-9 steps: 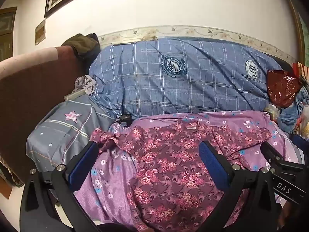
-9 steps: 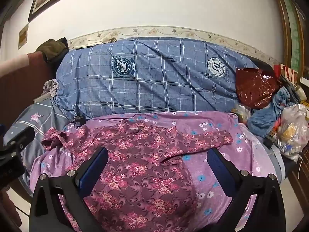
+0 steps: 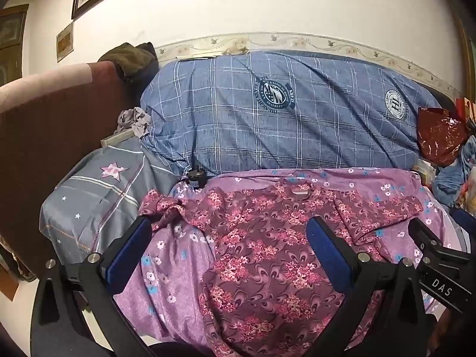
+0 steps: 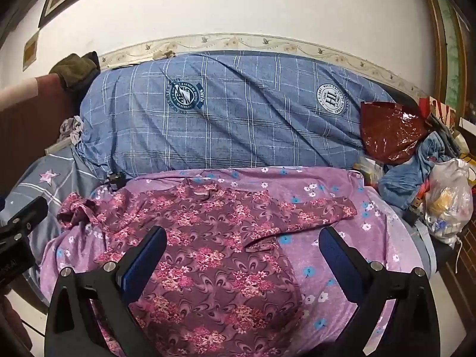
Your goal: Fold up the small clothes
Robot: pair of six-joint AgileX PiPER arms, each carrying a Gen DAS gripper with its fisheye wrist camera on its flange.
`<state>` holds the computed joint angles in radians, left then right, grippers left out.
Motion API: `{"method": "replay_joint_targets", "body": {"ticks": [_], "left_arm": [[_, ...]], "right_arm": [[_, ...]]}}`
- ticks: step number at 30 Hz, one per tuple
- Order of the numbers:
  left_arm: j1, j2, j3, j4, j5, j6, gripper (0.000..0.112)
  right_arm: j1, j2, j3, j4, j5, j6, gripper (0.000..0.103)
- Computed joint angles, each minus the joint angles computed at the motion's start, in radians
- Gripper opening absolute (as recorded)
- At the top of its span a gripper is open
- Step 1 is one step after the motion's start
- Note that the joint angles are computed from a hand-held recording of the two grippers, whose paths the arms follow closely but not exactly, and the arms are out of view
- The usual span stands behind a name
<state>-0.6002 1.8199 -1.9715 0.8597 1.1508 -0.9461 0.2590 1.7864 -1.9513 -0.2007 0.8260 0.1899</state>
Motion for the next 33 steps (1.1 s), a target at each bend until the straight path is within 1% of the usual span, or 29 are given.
{"method": "replay_joint_targets", "body": {"ticks": [2,6,14,22,33], "left_arm": [[0.008,-0.003,0.017,-0.004,-0.015,-0.003,0.103],[0.017,-0.013,0.032,-0.013,-0.024,0.008,0.103],[-0.001,0.023,-0.019,-0.011,0.007,0.03,0.103],[-0.008,0.062,-0.073,-0.027,0.03,0.066,0.103],[0.002,0.114,-0.125,-0.06,0.05,0.092,0.103]], "right_arm": [[0.009,0.022,-0.044,-0.014,0.032,0.013,0.102],[0.009,0.024,-0.044,-0.031,0.026,0.02,0.102],[-0.001,0.007,-0.017,-0.042,0.005,0.029,0.102],[-0.03,0.01,-0.009,-0.008,-0.007,0.015,0.102],[-0.053,0.046,-0.027,0.025,0.01,0.005,0.102]]}}
